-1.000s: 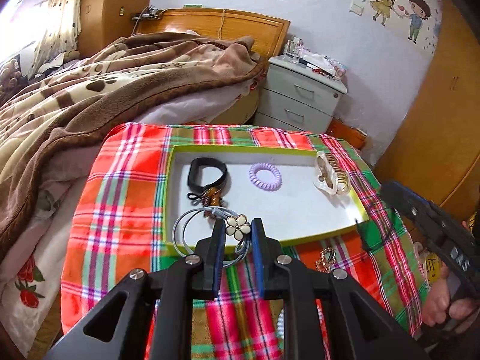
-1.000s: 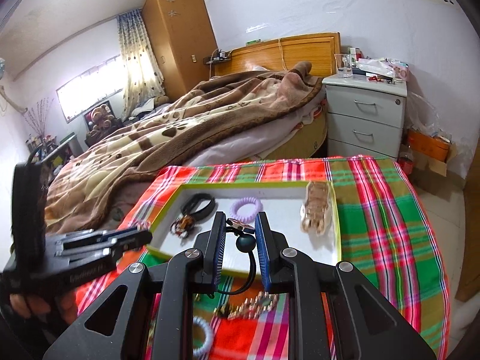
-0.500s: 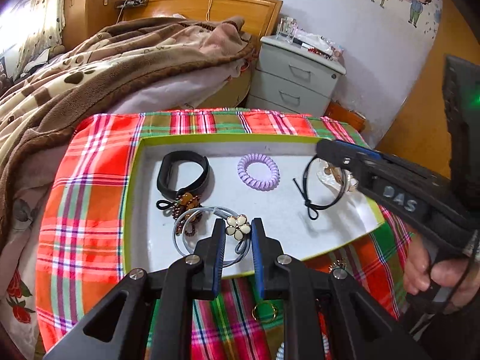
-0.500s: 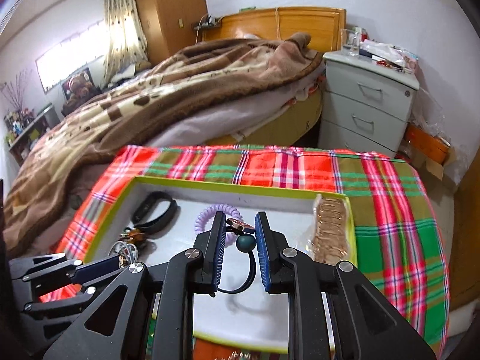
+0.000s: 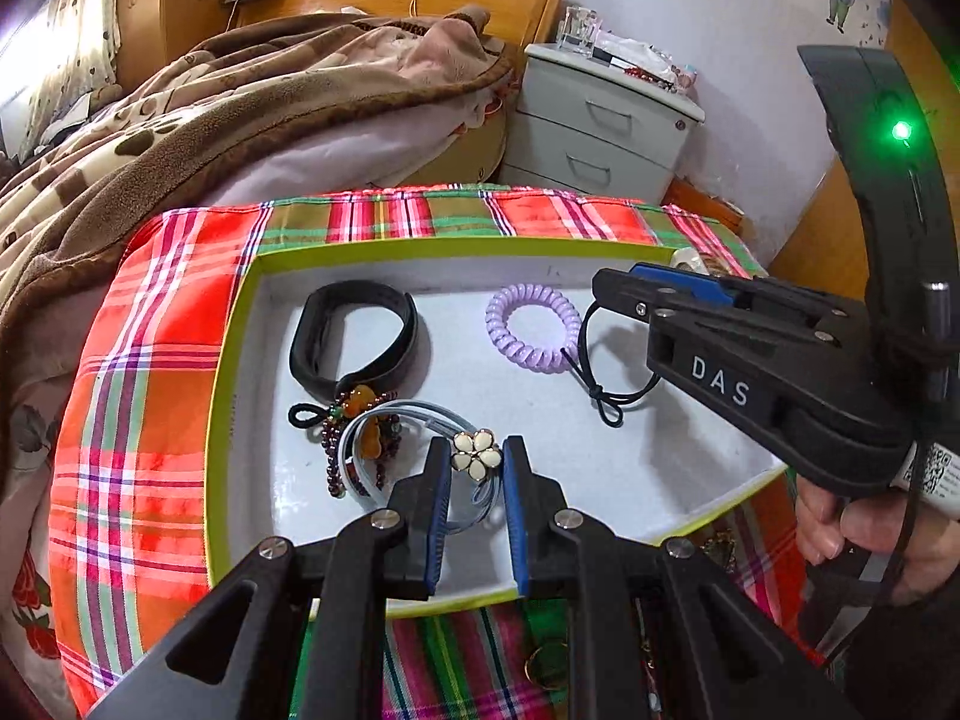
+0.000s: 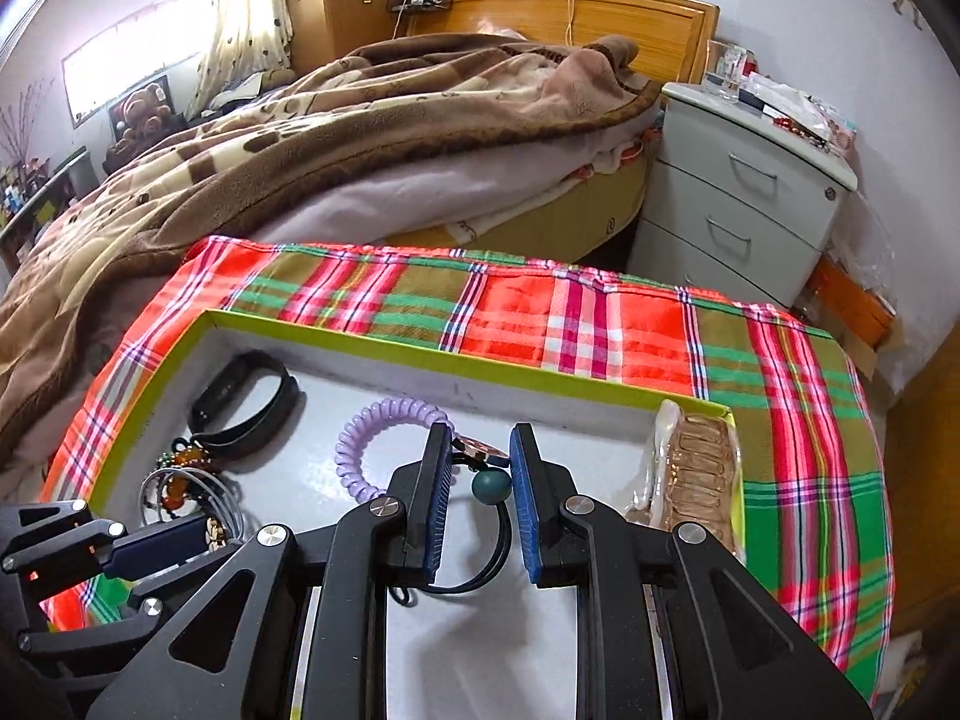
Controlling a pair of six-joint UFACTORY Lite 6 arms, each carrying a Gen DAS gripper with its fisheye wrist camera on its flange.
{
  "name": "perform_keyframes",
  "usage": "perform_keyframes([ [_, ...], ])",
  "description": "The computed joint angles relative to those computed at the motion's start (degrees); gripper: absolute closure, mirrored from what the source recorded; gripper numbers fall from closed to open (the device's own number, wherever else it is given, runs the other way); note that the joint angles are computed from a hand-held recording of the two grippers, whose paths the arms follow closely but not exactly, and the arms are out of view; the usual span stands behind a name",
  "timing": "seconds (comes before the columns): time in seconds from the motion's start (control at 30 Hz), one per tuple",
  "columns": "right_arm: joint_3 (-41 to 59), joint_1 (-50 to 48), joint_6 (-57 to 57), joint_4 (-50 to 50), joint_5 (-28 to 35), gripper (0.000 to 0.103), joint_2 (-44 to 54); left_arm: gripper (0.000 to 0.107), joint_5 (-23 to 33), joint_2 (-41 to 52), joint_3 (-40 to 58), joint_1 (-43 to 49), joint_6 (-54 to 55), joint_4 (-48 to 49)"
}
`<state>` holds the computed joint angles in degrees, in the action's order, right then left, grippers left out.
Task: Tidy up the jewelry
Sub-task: 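Carry the black bead tie and grey flower tie into the box with both tools, then open both tools releasing the two hair ties inside the box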
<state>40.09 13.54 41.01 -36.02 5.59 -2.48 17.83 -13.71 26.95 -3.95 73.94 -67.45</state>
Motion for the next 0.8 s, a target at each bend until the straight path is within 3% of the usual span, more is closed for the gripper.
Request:
perform_keyframes([
  [0.2, 0.9, 0.3, 13.4, -13.6, 0.3, 0.082, 2.1, 0.089, -0.7, 2.6, 0.7, -0.1, 2.2, -2.5],
  [0.8, 1.7, 0.7, 26.6, -26.8, 0.1, 0.082, 3.6, 0.088, -1.0, 4.3, 1.4, 0.3, 4.9, -5.5],
])
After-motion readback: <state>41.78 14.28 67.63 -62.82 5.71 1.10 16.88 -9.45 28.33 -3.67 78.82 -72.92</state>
